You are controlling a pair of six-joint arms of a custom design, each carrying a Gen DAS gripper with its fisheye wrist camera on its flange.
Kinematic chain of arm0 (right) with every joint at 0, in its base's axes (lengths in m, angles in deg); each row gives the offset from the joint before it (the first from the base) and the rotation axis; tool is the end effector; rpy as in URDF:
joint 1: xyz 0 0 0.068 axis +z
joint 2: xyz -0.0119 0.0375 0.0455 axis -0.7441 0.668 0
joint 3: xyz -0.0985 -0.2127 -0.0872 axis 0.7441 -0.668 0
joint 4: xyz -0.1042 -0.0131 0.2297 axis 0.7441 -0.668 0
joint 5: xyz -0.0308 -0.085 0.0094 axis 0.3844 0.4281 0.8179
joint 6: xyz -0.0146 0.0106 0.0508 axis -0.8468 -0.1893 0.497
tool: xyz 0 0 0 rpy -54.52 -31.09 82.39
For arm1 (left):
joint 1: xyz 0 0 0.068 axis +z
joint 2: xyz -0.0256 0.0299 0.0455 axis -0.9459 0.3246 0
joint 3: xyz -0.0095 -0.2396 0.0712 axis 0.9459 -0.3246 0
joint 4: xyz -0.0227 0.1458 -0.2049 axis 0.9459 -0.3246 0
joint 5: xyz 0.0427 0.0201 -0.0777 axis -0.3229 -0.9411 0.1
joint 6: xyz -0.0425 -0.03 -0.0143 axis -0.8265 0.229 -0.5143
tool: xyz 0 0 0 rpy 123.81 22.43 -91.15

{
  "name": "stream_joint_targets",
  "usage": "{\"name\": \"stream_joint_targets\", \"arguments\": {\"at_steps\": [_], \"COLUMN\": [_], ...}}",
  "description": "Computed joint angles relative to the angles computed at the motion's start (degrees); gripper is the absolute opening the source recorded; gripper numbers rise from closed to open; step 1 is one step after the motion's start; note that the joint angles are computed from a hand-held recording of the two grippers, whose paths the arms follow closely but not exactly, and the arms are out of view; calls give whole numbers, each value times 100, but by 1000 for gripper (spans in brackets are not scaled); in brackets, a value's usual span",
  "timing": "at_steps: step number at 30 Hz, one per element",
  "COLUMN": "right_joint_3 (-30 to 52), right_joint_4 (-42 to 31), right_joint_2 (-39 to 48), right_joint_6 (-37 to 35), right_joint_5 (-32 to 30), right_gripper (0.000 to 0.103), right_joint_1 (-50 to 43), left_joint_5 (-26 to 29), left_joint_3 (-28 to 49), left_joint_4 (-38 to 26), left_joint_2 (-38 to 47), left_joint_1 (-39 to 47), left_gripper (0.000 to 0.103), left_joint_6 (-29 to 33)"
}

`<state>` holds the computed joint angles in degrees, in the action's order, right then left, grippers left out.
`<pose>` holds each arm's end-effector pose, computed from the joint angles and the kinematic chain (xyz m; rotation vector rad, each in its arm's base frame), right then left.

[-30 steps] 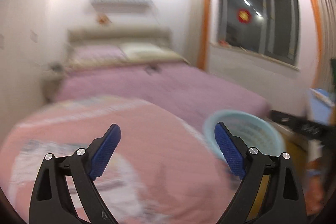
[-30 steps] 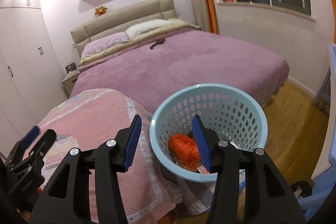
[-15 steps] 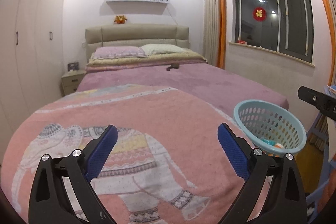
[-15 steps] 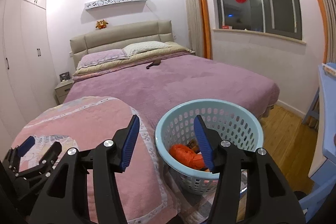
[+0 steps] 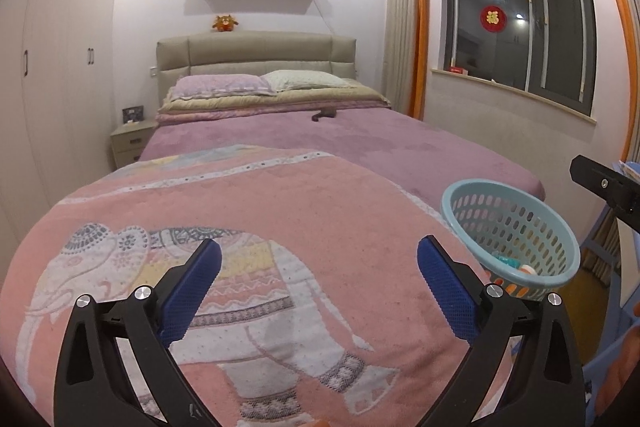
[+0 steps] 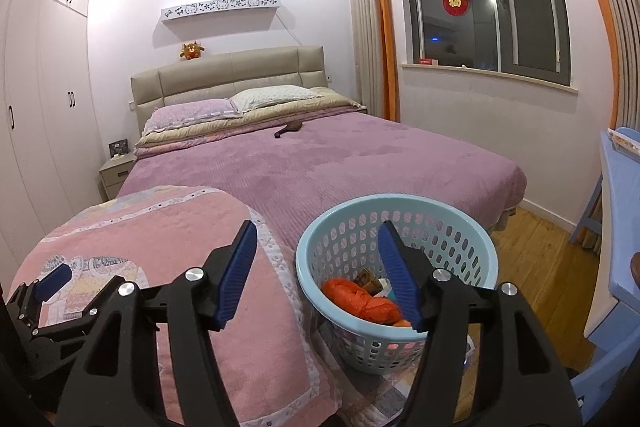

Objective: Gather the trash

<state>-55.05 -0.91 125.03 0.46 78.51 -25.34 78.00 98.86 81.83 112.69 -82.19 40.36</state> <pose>0.2271 0.0665 0.0597 0.6355 1.8810 -0.2907 0.3385 -0.0785 0.0177 0.5299 1.9780 -0.3847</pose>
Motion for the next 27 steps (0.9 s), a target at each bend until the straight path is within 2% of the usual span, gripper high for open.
{"name": "stream_joint_targets", "arguments": {"at_steps": [5,27], "right_joint_3": [-7,-23], "right_joint_4": [-55,-60], "right_joint_2": [-55,-77], "right_joint_6": [-20,-17], "right_joint_5": [143,42], "right_gripper": [59,59], "right_joint_1": [109,105], "left_joint_5": [-24,-57], "left_joint_3": [41,23], "left_joint_4": [-59,-9], "left_joint_2": [9,32], "left_joint_1": [-8,-52], "left_gripper": [95,96], "left_joint_6": [0,45]}}
